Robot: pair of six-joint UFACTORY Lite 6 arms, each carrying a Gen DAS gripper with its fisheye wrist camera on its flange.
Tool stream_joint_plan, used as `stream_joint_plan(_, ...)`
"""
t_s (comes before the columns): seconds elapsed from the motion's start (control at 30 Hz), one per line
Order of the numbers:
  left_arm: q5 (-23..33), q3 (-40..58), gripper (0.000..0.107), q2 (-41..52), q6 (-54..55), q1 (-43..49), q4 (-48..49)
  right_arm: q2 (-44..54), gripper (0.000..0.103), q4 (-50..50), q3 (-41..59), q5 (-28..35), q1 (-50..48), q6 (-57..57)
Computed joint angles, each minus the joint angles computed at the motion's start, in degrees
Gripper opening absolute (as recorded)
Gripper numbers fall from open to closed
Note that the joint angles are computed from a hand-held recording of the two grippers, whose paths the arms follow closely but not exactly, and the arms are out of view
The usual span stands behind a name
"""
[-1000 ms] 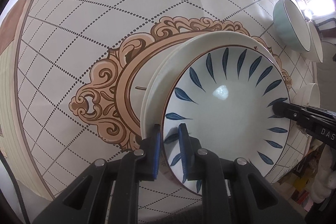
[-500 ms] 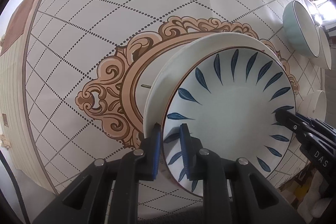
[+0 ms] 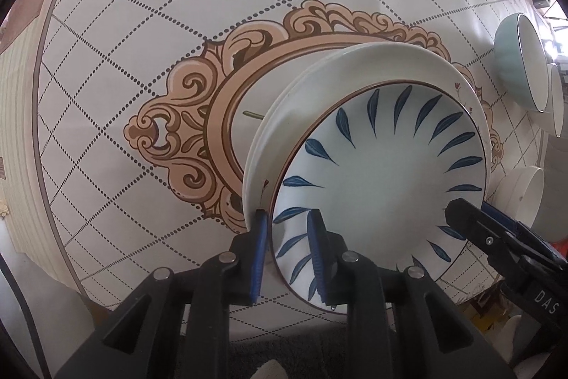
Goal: Organize plates and bowls
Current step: 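Open both grippers and release the blue-striped plate on the stack, then raise both grippers away from the plate stack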
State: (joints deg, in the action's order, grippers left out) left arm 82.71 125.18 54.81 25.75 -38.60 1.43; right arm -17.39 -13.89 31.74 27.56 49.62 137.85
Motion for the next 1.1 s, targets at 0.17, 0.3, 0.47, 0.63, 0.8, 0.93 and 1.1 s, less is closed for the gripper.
stream_joint_plan(0.17,1.53,2.98,0.026,0.26,0.17,0.55,0.06,-0.33,0.079,1.6,2.47,4.11,-0.65,-3.44)
stream_joint_plan(0.3,1.56,3.78,0.03,-0.78,0.22,0.7,0.43,1.2,0.089,4.77,6.53,10.03,-0.61,-8.42)
stream_joint_plan(0.47,-3.22,-0.43,0.061,-6.33,-0.26,0.81,1.35,5.29,0.097,7.02,14.43,20.68,1.12,-12.72)
stream_joint_plan(0.63,-6.26,-5.65,0.079,-13.58,0.79,2.36,-0.01,9.48,0.097,6.36,24.67,32.06,5.04,-12.05)
stream_joint_plan(0.8,-6.74,-13.33,0.079,-23.76,5.75,4.32,-2.72,15.79,0.097,4.89,39.35,45.51,11.2,-8.14)
stream_joint_plan(0.93,-3.39,-13.79,0.08,-28.46,10.67,7.5,-5.41,22.06,0.097,4.26,52.18,55.16,15.38,-4.41)
stream_joint_plan(1.1,0.37,-11.92,0.08,-32.28,16.33,11.44,-8.17,30.94,0.097,3.11,69.35,64.99,19.62,-0.25)
